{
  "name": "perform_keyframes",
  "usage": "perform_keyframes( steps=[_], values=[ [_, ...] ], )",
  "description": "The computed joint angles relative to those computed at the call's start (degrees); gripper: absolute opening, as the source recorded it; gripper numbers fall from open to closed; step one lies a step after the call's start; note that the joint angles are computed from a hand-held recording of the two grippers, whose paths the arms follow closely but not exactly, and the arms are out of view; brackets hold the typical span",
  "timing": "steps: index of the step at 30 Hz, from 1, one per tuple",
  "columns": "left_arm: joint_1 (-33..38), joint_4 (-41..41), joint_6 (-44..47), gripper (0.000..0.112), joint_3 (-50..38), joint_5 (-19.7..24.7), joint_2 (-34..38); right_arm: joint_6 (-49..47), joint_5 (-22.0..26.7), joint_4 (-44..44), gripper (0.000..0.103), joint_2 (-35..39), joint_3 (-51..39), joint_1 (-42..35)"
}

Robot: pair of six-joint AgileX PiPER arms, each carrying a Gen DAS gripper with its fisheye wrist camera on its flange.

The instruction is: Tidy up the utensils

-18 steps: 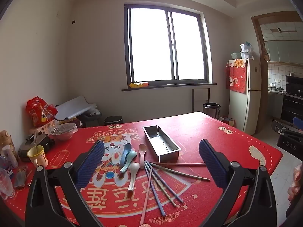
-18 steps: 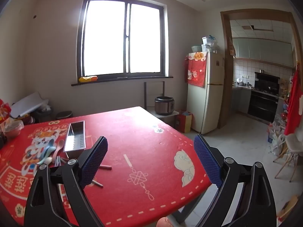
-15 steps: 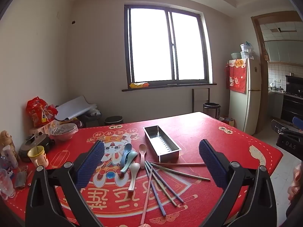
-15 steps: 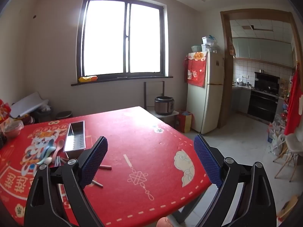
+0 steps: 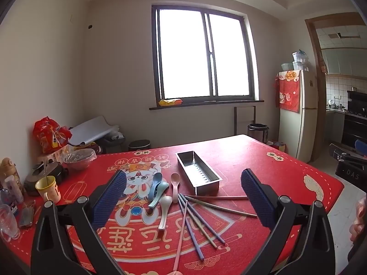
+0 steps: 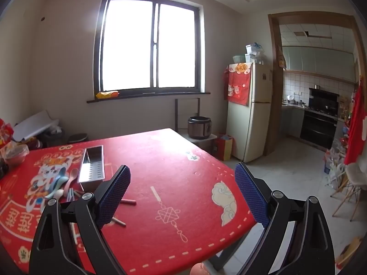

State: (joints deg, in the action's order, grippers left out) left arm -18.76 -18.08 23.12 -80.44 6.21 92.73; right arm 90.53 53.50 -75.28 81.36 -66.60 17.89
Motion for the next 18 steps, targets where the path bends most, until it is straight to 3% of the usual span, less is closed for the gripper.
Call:
perform_keyframes(
  steps=[18],
  values=[
    [0.4,-3.98,3.93,0.098,0.83,-0.35,-0.42,0.88,0.86,-0.76,0.089,0.3,0.59,0.85]
  ],
)
